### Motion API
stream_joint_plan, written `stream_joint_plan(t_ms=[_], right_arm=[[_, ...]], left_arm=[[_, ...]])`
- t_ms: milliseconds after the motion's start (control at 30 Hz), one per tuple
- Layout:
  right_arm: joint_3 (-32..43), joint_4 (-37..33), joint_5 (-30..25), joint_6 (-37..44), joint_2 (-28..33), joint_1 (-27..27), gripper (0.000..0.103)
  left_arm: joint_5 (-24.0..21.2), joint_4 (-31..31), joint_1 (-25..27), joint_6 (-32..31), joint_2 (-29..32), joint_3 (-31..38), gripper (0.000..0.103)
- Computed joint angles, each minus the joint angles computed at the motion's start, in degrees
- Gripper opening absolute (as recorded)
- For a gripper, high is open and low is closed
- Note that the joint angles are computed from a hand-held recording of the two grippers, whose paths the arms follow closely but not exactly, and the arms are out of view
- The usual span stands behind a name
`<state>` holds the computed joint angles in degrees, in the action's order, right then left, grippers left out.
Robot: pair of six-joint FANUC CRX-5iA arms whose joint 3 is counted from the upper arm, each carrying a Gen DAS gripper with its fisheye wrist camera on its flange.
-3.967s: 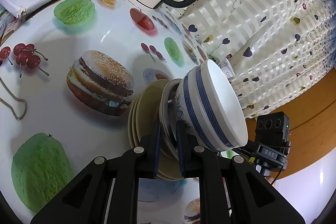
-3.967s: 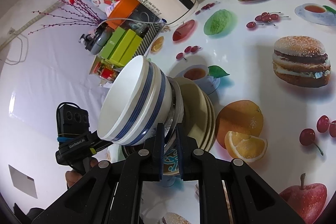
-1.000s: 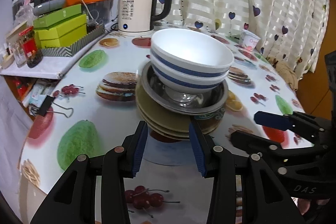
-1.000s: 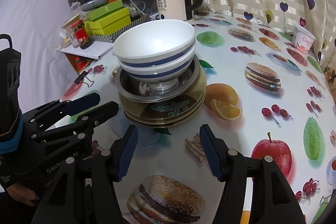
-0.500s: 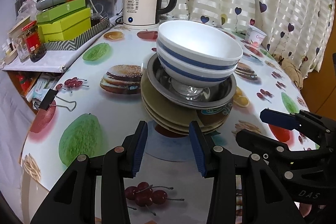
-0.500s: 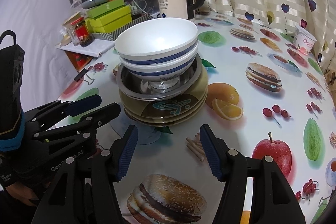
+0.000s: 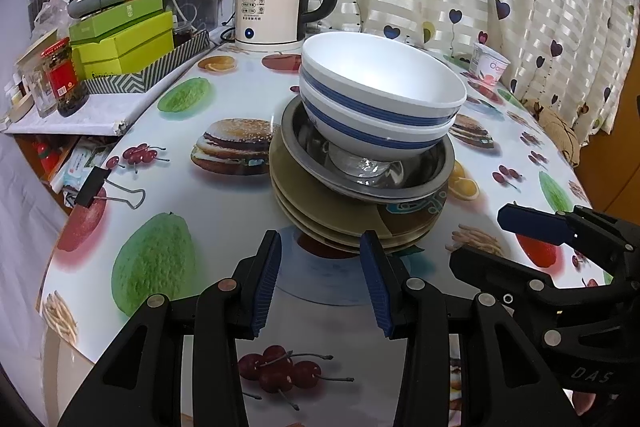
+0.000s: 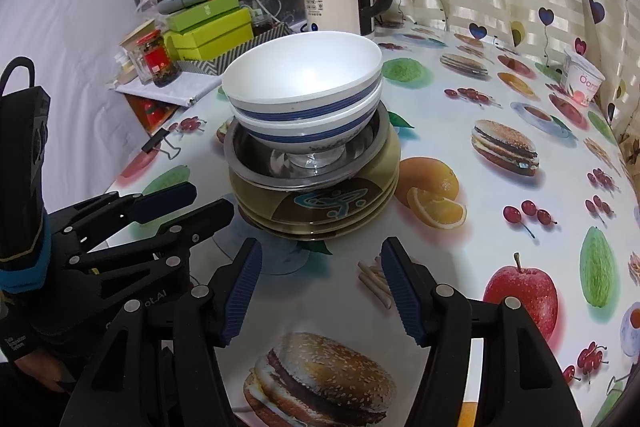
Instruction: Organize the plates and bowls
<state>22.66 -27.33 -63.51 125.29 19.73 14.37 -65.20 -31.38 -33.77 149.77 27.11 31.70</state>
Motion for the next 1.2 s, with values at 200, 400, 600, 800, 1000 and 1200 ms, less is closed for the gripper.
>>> stream_joint_plan(t_ms=[200,400,600,800,1000,1200], right_arm=[[-0.13,-0.04,0.10,0.37,-0.07,0.03,0.063],[-0.06,-0.15,0.11,0.49,-0.05,-0.02,0.063],[0.23,0.07,-0.23,0.30,0.10,0.12,0.064],[0.16,0.10,-0.16,0.33,0.06,0.14,0.064],[0.14,0.02,-0.33,0.56,0.18,0.24,0.065],[0.20,0.03,-0.36,0.52,0.23,0.25,0.065]], left_arm=[[-0.20,0.15,0.04,-0.03,0.20,0.24,0.042],[-0.35,0.19,0.07,0.02,0.24,0.30,0.042],[-0.30,0.30,0.15,-0.24,0.29,0.24,0.042],[-0.36,0.60,0.26,-0.44,0.41,0.25,0.042],[-0.27,0.85,0.37,-0.62,0.45,0.17,0.042],[0.14,1.33,0.56,-0.75,0.35,0.00,0.042]])
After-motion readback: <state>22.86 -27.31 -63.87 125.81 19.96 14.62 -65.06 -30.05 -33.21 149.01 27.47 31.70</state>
